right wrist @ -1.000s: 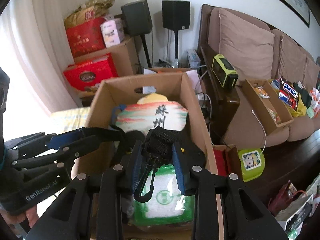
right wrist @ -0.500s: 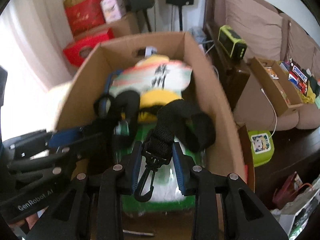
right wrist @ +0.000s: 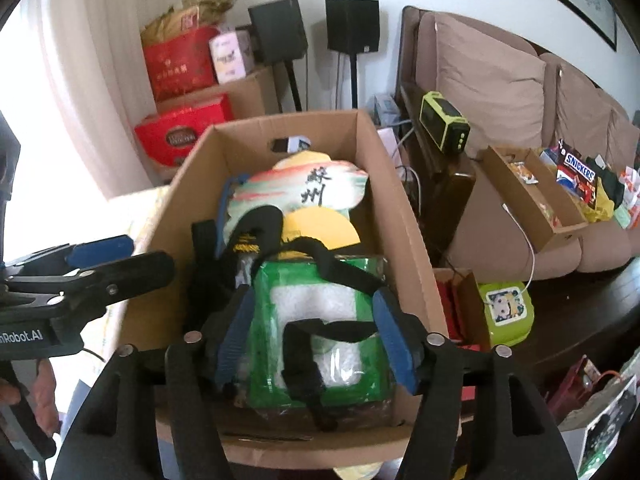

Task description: Organize objects

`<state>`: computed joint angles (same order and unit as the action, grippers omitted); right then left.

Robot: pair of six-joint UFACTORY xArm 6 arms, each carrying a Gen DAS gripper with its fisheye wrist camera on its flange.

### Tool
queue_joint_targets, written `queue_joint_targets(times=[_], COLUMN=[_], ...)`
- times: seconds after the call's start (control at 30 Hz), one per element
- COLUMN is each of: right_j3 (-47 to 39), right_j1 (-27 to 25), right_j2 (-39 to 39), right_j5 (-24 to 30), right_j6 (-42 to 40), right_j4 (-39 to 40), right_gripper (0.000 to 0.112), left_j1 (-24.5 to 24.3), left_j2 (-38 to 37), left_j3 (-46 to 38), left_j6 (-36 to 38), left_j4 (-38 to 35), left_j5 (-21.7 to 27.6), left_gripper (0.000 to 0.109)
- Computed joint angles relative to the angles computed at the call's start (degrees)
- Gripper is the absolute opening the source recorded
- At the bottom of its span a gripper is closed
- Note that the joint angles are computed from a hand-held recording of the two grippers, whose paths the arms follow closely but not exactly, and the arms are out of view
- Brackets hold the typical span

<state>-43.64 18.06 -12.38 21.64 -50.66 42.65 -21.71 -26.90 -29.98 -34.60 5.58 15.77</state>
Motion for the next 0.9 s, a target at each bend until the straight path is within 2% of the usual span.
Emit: queue_joint_targets(times=[0.13,0.2,0.33,0.47,0.53,0.57,0.73,0.9], right_j3=[1.3,2.4,5.2,7.9,9.4,10.2,15.6,19.4], right_j1=[0.6,1.4,3.1,4.6,5.2,5.4,7.2,8.0], right_j2=[-2.3,-3.6,-6.4,-8.3,-9.5,-10.1,-14.7,-19.1], right_j5=[0.9,0.2,-2.3,-4.9,-6.1,-6.6,-11.4,-12.5], right_j6=[-1.2,-1.5,-1.2,-0.2,0.6,1.2,6.2,6.6], right_j4=[1.9,2.0,2.0,1.3,0.7,0.2,-4.6,-4.0], right_gripper=[0.071,0.078,0.085,0.095,0.103,0.103,0.103,0.103], left_j1=[1.1,1.4,1.0,1.1,-0.1,-1.0,-3.2,-8.3], left_j2=[-3.8,-5.8,-10.5,-15.3,-17.0,-17.9,-25.1,-32.8], left_j3=[3.0,4.5,7.8,10.4,10.1,10.2,14.6,17.2], left_j6=[0.0,0.3,-1.6,-14.0,-21.4,-23.3,-27.6,-34.2], left_j4=[1.3,0.4,0.9,14.0,22.5,24.6,26.9,32.1], left_j5=[0.7,1.2,2.2,4.2,9.5,11.8,16.5,27.2], left_gripper=[0.085,0.093,0.098,0.103,0.103,0.103,0.103,0.103])
